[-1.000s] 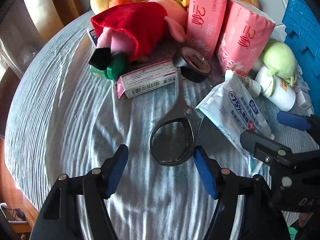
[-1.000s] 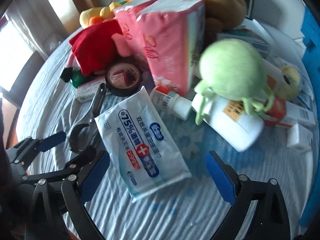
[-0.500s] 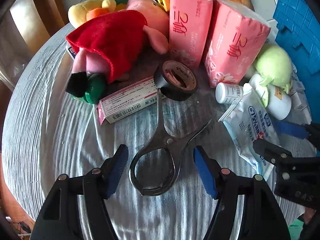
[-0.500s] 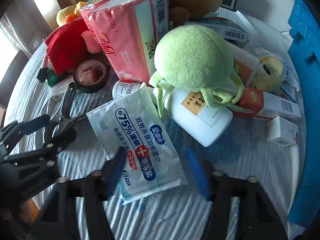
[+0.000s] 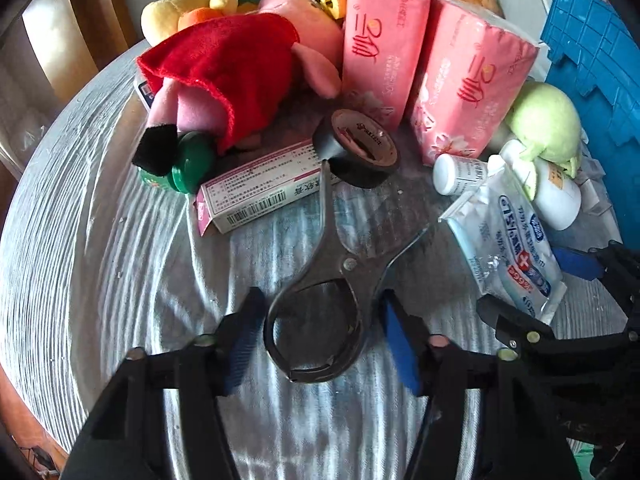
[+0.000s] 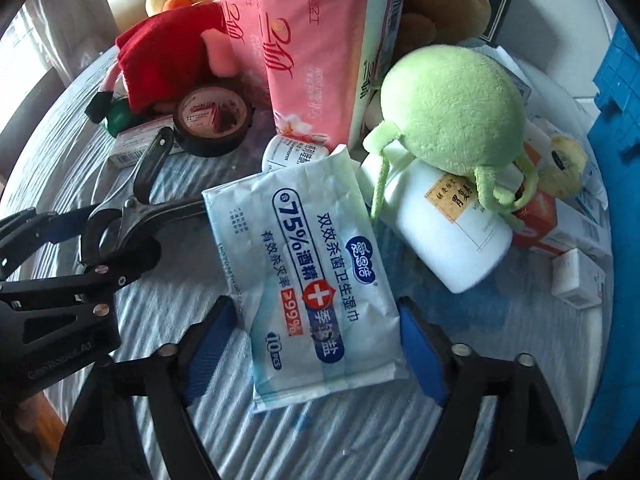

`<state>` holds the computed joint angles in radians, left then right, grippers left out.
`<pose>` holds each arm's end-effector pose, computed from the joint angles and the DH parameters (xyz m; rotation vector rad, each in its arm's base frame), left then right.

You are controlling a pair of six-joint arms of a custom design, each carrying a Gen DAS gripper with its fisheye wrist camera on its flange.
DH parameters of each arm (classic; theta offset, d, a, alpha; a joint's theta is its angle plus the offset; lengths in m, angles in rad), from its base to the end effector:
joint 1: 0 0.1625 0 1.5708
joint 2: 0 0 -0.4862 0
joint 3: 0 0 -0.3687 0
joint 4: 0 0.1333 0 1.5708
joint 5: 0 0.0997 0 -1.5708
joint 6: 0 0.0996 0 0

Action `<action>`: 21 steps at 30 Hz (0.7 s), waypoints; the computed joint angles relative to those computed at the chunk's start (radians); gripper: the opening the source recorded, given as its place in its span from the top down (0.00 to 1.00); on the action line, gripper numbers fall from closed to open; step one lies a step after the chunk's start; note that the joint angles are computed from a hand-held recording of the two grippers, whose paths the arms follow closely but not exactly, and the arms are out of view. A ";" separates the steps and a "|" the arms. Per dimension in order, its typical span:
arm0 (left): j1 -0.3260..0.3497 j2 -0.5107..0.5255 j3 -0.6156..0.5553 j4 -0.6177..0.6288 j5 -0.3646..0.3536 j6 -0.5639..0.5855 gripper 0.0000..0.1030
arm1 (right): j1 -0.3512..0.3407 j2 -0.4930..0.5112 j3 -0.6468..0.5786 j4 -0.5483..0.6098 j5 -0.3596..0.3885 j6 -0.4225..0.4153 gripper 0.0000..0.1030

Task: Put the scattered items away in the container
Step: 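Grasp the black scissors with the left tool while the right tool grasps the wipes pack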

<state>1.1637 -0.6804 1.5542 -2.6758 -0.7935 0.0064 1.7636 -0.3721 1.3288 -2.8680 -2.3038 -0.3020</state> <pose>-0.1017 -0.7489 0.1394 0.3784 2.3563 -0.4655 0.2157 -0.7568 0.0015 0.4288 -2.3366 0.3573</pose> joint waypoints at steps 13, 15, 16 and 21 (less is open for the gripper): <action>-0.032 -0.064 0.071 -0.079 0.010 -0.030 0.53 | 0.031 -0.077 0.093 -0.065 0.014 0.017 0.44; -0.037 -0.075 0.072 -0.112 0.017 -0.003 0.53 | 0.045 -0.092 0.104 -0.089 0.012 0.007 0.44; -0.039 -0.082 0.070 -0.130 0.012 0.015 0.53 | 0.053 -0.100 0.109 -0.101 0.010 0.001 0.44; -0.048 -0.101 0.044 -0.205 0.003 0.102 0.53 | 0.102 -0.107 0.110 -0.168 -0.013 -0.014 0.44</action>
